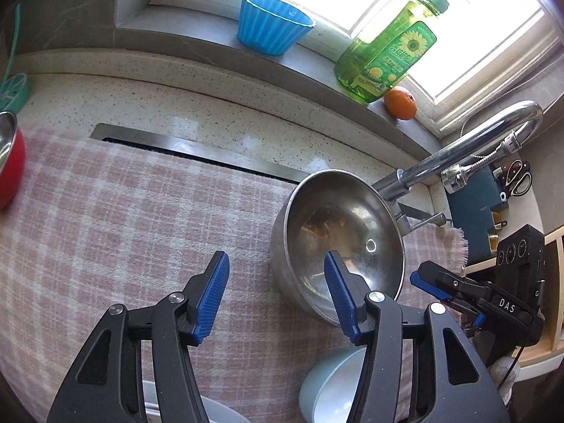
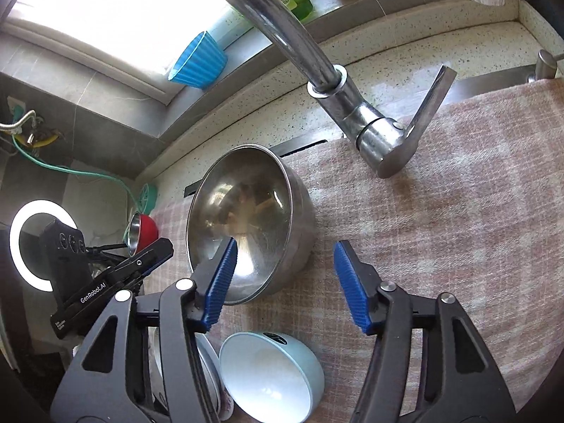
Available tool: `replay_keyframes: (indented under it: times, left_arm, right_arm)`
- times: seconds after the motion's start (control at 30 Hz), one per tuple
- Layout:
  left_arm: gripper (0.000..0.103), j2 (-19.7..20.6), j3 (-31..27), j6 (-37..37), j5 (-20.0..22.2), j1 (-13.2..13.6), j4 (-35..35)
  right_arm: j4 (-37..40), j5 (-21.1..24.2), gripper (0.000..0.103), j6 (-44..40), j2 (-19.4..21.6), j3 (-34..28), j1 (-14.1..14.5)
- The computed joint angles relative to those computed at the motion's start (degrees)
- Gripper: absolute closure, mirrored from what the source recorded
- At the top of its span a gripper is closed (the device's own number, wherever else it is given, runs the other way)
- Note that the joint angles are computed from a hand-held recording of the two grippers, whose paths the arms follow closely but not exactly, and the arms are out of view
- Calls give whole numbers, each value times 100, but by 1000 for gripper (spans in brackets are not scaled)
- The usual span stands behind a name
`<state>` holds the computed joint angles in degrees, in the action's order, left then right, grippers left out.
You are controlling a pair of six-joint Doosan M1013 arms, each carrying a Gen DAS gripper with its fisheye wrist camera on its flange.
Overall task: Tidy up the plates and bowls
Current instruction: 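Move the right gripper to the large steel bowl and grasp its rim, then lift the large steel bowl and carry it beside the plate stack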
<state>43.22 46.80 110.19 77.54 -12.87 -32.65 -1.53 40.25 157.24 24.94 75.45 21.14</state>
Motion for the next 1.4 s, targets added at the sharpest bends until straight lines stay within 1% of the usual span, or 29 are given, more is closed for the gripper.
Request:
replay_keyframes:
  times: [0.13, 0.17, 0.2, 0.23, 0.3, 0.33, 0.37, 0.4, 0.47, 0.6, 0.77, 0.87, 1.03, 1.27, 1.4]
  left_arm:
    - [54, 100, -121, -89, 97, -29, 29]
    - [56, 118, -140, -93, 101, -38, 58]
    - [60, 141, -172, -98, 108, -49, 92]
    - [61, 169, -208, -96, 133, -60, 116]
    - [71, 226, -274, -101, 201, -76, 142]
    - [74, 256, -310, -105, 238, -79, 149]
    - [79, 274, -329, -98, 264, -80, 147]
    - [81, 290, -347, -81, 286, -81, 145]
    - [83, 310, -362, -40, 307, -77, 115]
    - [92, 312, -354, 78, 324, -70, 1]
    - [92, 261, -283, 216, 230, -87, 59]
    - [92, 280, -326, 203, 278, -57, -2]
    - [92, 218, -298, 284, 233, -4, -55]
    - [92, 96, -235, 422, 180, 177, -226]
    - [92, 14, -164, 481, 129, 312, -310]
  right_arm:
    - [61, -9, 50, 11, 68, -31, -40]
    - [54, 35, 54, -22, 96, -71, -42]
    - [54, 89, 57, -59, 129, -118, -42]
    - [77, 149, 59, -116, 154, -162, -50]
    - [68, 234, 61, -161, 213, -237, -54]
    - [49, 247, 64, -145, 224, -243, -49]
    - [68, 284, 70, -164, 246, -268, -51]
    - [100, 335, 73, -207, 274, -305, -57]
    - [106, 456, 84, -240, 333, -386, -55]
    - [-48, 618, 85, -180, 392, -502, -30]
    - [-289, 910, 86, -82, 480, -696, 28]
    - [-291, 917, 86, -68, 487, -721, 47]
    - [-333, 918, 86, -32, 493, -788, 102]
    - [-435, 1009, 86, -98, 577, -1112, 247]
    - [-497, 1182, 86, -223, 712, -1438, 373]
